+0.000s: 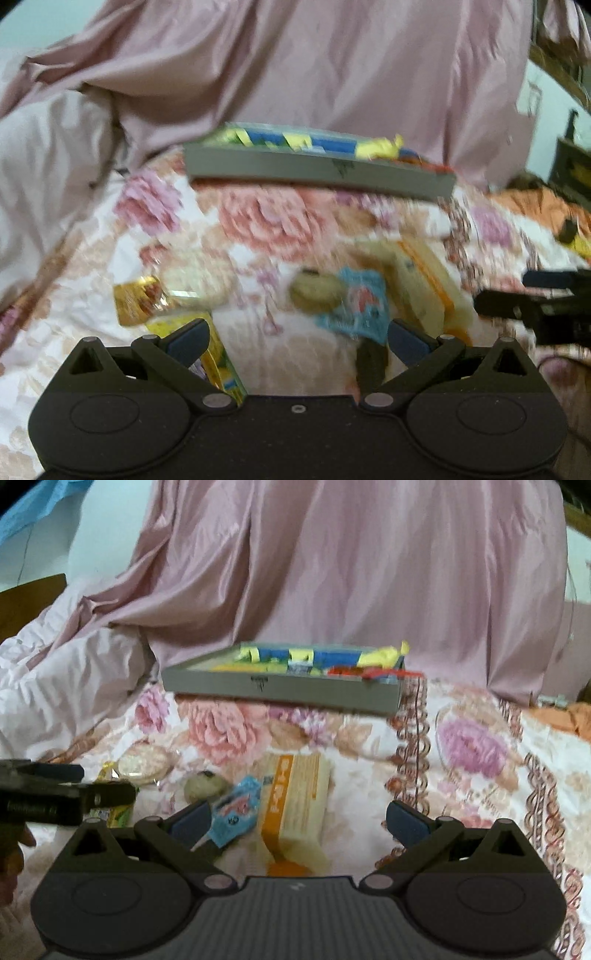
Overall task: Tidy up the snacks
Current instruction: 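Withdraw both tools from the tray back over the remaining snacks, then grasp the orange-labelled bread bag with the right tool while the left tool grasps the dark jerky strip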
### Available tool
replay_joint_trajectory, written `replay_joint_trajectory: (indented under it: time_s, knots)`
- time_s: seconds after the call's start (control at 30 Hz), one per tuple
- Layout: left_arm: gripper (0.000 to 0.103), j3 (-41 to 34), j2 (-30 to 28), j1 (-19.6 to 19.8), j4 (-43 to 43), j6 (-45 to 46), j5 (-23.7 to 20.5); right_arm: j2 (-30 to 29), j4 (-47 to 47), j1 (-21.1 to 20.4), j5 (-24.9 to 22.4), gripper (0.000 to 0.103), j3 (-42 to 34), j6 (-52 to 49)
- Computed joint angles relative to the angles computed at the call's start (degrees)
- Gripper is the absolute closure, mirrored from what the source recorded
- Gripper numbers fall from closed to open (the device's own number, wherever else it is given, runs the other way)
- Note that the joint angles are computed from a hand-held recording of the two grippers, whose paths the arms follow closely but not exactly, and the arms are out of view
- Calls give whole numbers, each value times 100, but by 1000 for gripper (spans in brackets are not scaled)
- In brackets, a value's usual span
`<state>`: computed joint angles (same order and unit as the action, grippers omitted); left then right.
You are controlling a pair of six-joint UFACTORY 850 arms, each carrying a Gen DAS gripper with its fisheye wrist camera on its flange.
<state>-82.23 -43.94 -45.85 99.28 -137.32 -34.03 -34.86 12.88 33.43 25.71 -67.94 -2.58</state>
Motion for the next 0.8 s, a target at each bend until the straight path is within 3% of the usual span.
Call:
replay_joint_trajectory:
  time_s: [0.3, 0.53, 0.63, 0.8]
  knots:
    - [1, -351, -267, 174, -584, 1008, 1066, -439, -1031, -176, -1123, 0, -675, 1379]
    - [2, -800, -562, 357, -1520, 2334, 1884, -650, -2305, -227, -1351, 0, -951, 2627]
    - [6, -888, -634, 410, -1579, 2439, 2078, -781, -2791, -239, -1375, 0, -1118, 3015]
    - [16, -884, -645, 438, -913, 1909, 2201, -972, -3851, -272, -1438, 0, -1404, 3872]
